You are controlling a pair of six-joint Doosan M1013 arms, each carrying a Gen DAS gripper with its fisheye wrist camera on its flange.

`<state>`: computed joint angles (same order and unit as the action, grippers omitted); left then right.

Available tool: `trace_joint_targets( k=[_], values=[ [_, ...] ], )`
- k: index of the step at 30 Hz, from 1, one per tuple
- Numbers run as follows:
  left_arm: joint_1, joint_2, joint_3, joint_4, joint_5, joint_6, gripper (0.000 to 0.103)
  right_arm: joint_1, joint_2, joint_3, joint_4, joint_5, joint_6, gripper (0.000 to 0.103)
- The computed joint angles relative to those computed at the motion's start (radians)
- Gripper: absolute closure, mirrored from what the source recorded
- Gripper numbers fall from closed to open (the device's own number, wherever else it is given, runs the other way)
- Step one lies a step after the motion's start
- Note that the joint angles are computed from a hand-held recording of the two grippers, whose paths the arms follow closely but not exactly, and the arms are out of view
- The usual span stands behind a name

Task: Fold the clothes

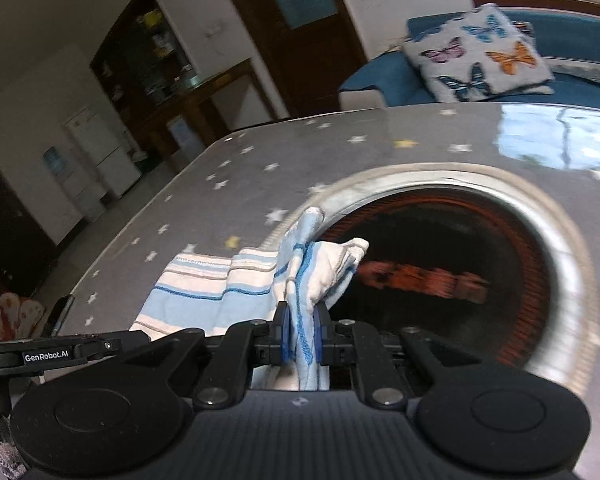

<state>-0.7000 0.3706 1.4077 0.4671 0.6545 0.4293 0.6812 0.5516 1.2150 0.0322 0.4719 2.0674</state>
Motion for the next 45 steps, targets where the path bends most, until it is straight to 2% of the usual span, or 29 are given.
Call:
trace_joint_targets(
  k=[8, 14, 20, 25, 31, 36, 45],
  values=[
    [0.034, -0.033, 0.040, 0.091, 0.064, -0.116, 0.094, 0.011, 0.127, -0.191, 0.151, 0.067, -0.175, 0.092],
    [0.055, -0.034, 0.039, 0.127, 0.113, -0.161, 0.094, 0.016, 0.211, -0.327, 0.212, 0.131, -0.244, 0.092],
    [0.063, -0.034, 0.039, 0.160, 0.157, -0.189, 0.094, 0.024, 0.279, -0.442, 0.214, 0.189, -0.259, 0.092],
    [0.070, -0.036, 0.046, 0.150, 0.166, -0.190, 0.094, 0.030, 0.318, -0.507, 0.181, 0.238, -0.232, 0.090],
    [0.068, -0.038, 0.053, 0.146, 0.167, -0.191, 0.094, 0.036, 0.323, -0.516, 0.116, 0.260, -0.183, 0.077],
    [0.067, -0.039, 0.055, 0.143, 0.168, -0.189, 0.094, 0.038, 0.328, -0.534, 0.119, 0.295, -0.213, 0.076],
    [0.060, -0.056, 0.079, 0.126, 0.150, -0.188, 0.094, 0.034, 0.321, -0.520, 0.142, 0.295, -0.255, 0.082]
  ],
)
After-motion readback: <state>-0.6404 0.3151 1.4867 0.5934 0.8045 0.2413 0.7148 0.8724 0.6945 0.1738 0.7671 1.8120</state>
